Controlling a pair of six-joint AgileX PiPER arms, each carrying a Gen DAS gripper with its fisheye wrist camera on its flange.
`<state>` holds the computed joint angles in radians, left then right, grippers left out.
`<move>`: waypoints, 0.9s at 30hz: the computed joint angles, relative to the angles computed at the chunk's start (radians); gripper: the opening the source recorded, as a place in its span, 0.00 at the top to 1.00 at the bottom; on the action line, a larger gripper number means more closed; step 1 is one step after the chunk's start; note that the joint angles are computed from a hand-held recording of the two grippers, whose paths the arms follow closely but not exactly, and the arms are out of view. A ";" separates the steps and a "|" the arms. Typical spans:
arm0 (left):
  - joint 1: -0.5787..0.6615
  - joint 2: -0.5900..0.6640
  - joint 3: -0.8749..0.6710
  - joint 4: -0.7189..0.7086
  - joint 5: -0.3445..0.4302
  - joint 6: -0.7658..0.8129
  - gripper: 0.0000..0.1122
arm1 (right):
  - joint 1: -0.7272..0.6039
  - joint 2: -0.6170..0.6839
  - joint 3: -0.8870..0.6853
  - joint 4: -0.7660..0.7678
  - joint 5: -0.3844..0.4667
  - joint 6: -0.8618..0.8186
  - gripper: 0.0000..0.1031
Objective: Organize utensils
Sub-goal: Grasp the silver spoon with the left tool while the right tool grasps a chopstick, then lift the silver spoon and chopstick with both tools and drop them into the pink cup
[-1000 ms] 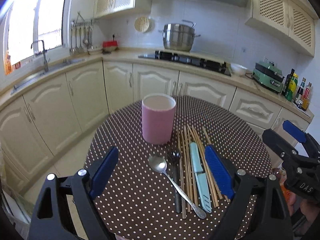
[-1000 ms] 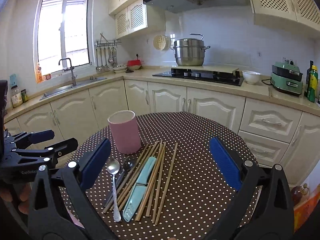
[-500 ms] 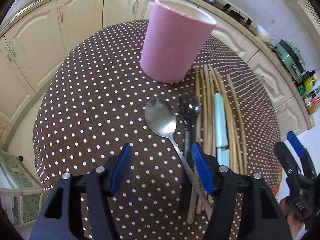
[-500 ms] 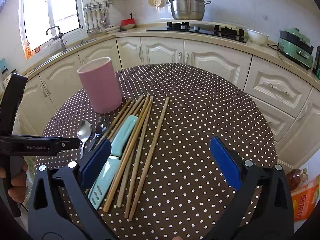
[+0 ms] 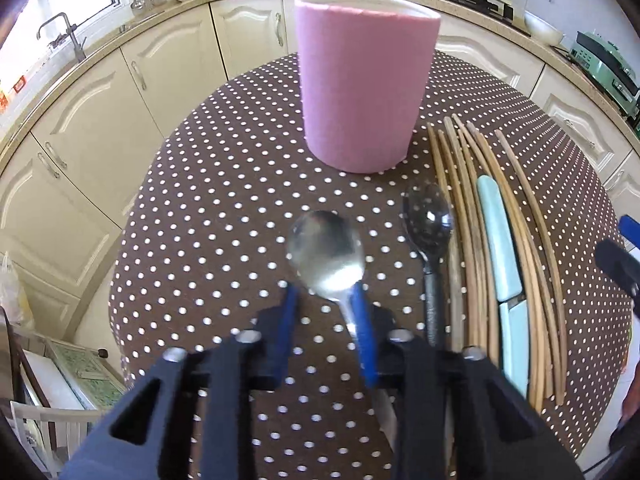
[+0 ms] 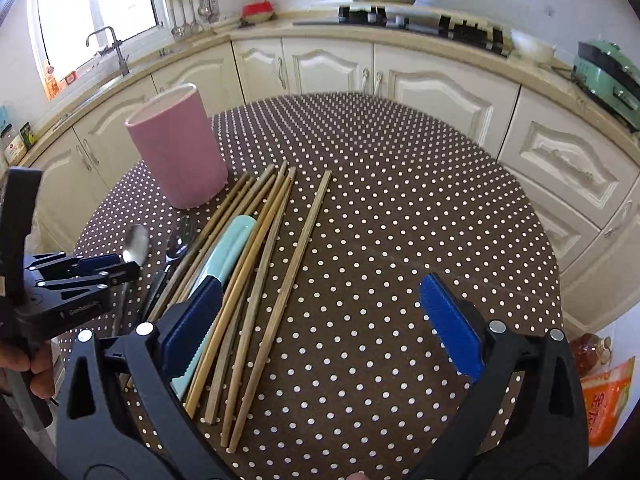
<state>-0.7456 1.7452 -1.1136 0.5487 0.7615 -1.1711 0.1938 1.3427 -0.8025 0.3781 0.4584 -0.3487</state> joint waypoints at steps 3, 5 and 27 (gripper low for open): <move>0.021 -0.012 0.049 0.018 -0.059 -0.013 0.94 | -0.026 0.106 -0.105 0.011 0.109 -0.007 0.18; 0.043 -0.019 0.080 0.016 -0.112 -0.011 0.95 | -0.030 0.170 -0.177 -0.007 0.180 0.018 0.24; -0.187 -0.396 0.277 0.655 0.030 -0.558 1.00 | -0.023 0.301 -0.375 -0.059 0.340 0.062 0.94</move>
